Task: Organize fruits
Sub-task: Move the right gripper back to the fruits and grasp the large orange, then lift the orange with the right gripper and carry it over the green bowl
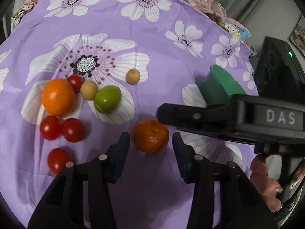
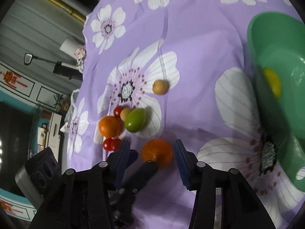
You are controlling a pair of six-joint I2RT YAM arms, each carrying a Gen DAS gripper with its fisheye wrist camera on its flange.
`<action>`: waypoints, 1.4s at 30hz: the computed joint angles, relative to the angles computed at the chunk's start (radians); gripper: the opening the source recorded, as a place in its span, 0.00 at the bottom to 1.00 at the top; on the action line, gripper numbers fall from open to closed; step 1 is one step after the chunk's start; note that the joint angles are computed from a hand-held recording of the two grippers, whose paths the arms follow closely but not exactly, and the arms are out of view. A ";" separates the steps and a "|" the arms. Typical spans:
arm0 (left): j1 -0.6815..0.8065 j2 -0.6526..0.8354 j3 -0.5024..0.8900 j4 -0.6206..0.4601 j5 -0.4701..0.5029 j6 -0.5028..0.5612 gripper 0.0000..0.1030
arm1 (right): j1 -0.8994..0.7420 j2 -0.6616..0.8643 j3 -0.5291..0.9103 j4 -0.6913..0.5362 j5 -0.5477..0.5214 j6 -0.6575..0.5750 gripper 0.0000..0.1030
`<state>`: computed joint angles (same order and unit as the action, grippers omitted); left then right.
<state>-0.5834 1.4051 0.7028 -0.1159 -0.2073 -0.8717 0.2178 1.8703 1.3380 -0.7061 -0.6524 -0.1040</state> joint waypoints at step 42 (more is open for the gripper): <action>-0.109 -0.081 0.095 -0.102 -0.196 0.019 0.39 | 0.006 -0.205 -0.116 0.085 0.006 -0.071 0.42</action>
<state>-0.6928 1.3243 0.7981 -0.2182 -0.4037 -0.8526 0.2240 1.6656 1.2224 -0.6215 -0.6467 -0.1751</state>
